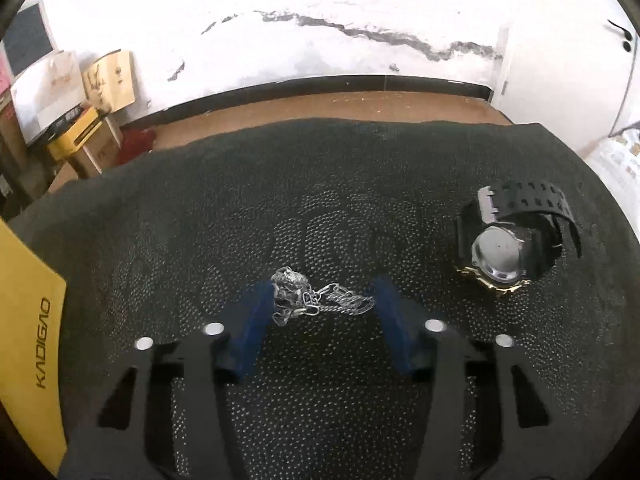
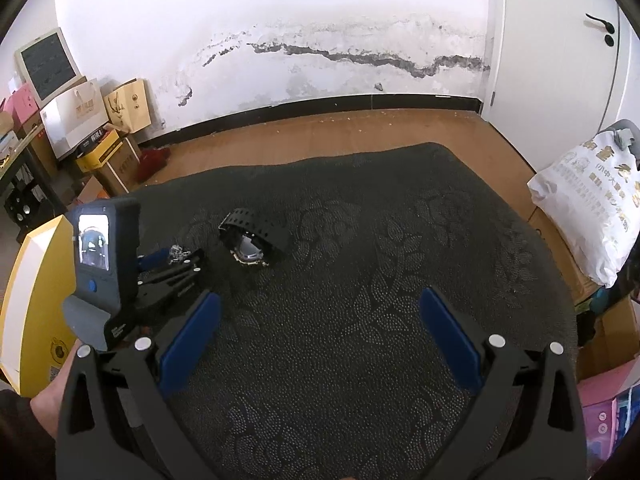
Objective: Organize jewelry
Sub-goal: 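Grasp the silver chain with the left tool while the right tool grasps the black watch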
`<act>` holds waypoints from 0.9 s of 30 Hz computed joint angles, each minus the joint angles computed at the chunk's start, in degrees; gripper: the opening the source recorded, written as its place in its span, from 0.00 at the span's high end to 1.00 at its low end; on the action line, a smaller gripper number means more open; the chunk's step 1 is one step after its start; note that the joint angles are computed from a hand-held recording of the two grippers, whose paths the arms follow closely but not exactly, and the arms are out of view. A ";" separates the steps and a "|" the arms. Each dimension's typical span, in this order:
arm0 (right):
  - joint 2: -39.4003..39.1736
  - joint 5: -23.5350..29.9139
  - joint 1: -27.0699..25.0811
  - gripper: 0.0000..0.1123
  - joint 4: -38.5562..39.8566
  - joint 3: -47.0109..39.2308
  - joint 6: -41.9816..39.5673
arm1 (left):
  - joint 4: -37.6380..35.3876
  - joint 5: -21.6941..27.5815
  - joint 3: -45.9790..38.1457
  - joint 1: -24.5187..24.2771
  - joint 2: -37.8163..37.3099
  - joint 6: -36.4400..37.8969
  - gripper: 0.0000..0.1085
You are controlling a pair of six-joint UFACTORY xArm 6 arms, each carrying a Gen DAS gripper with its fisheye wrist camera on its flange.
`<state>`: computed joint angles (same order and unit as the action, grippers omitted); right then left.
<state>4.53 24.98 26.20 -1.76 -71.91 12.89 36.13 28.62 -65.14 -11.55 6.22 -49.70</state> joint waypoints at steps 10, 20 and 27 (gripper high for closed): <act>1.23 0.59 -0.40 0.14 -0.88 -1.29 0.79 | 3.86 -0.25 2.29 -1.04 -2.33 -3.42 0.94; 7.72 3.37 1.58 0.14 1.64 -7.90 -4.30 | -0.06 4.72 9.23 -2.48 -17.52 0.95 0.94; 15.88 7.29 3.65 0.14 0.52 -15.32 -7.27 | -8.49 10.87 15.08 -4.48 -30.31 5.76 0.94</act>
